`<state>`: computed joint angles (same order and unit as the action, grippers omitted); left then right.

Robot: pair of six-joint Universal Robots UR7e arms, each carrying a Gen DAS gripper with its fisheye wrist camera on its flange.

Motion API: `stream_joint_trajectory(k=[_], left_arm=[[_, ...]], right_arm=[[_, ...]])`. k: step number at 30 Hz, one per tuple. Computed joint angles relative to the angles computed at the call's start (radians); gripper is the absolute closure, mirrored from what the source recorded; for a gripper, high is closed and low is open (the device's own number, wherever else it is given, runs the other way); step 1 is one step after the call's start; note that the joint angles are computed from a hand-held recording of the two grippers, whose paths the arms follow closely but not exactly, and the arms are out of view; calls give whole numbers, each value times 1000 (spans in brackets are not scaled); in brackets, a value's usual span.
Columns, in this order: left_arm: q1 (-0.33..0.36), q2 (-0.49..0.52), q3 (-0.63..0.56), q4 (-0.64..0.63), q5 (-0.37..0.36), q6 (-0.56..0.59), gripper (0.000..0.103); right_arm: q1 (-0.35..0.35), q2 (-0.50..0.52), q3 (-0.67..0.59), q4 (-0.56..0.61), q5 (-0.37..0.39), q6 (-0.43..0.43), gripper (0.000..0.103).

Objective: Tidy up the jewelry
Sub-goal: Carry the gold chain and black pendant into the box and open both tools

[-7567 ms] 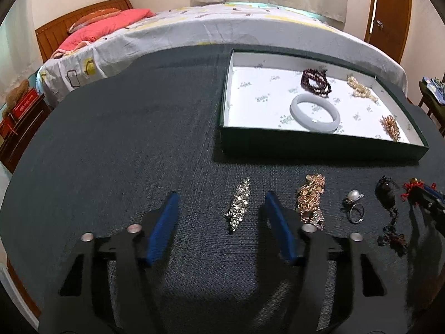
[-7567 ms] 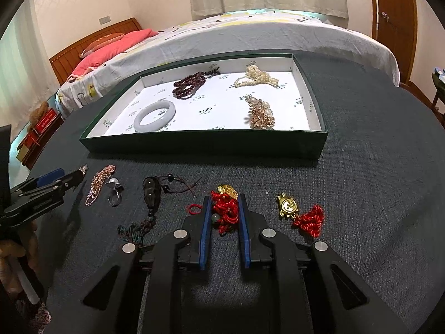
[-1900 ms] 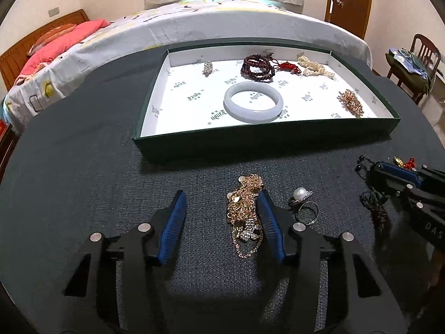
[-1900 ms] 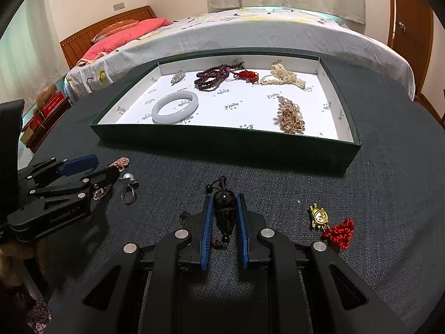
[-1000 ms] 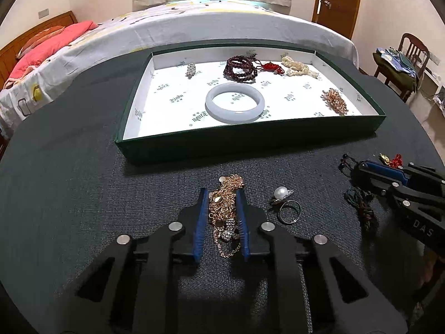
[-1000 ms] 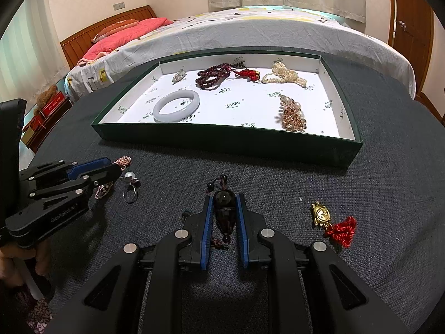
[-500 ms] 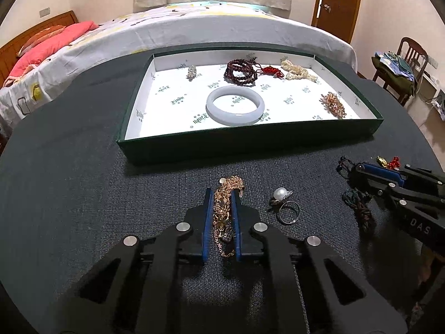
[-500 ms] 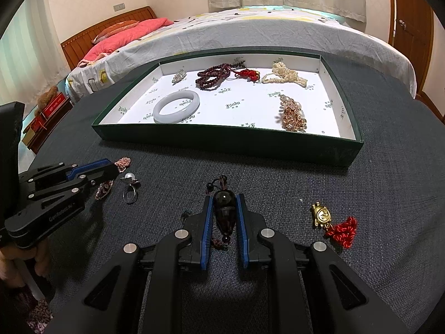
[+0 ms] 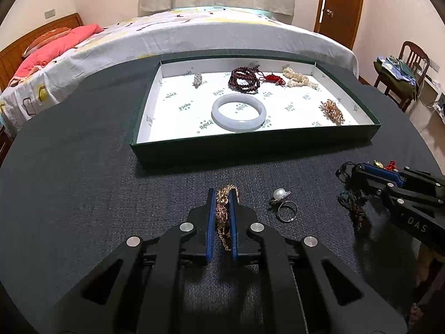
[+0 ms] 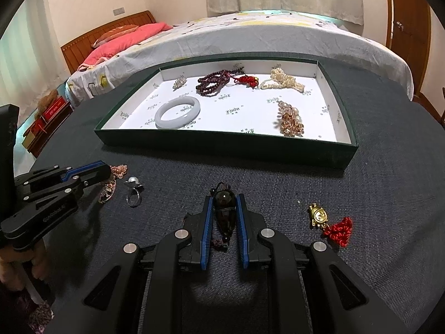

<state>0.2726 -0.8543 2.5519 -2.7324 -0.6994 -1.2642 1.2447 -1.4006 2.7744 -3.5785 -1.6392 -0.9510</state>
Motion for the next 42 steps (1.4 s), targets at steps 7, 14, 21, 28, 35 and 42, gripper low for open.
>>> stream_joint_trajectory(k=[7, 14, 21, 28, 35, 42], left_arm=[[-25, -33, 5, 44, 14, -38, 94], [-63, -78, 4, 125, 29, -91, 94], [-110, -140, 1, 240, 49, -166, 94], [-158, -193, -8, 349, 80, -229, 94], [-187, -244, -21, 451, 114, -280, 94], [-187, -290, -45, 518, 179, -281, 94]], right_arm=[[11, -54, 10, 29, 14, 6, 85], [25, -114, 23, 59, 30, 9, 85], [47, -192, 38, 98, 49, 13, 85], [90, -273, 39, 149, 68, 35, 85], [144, -313, 21, 167, 71, 63, 85], [211, -274, -19, 134, 54, 91, 85]])
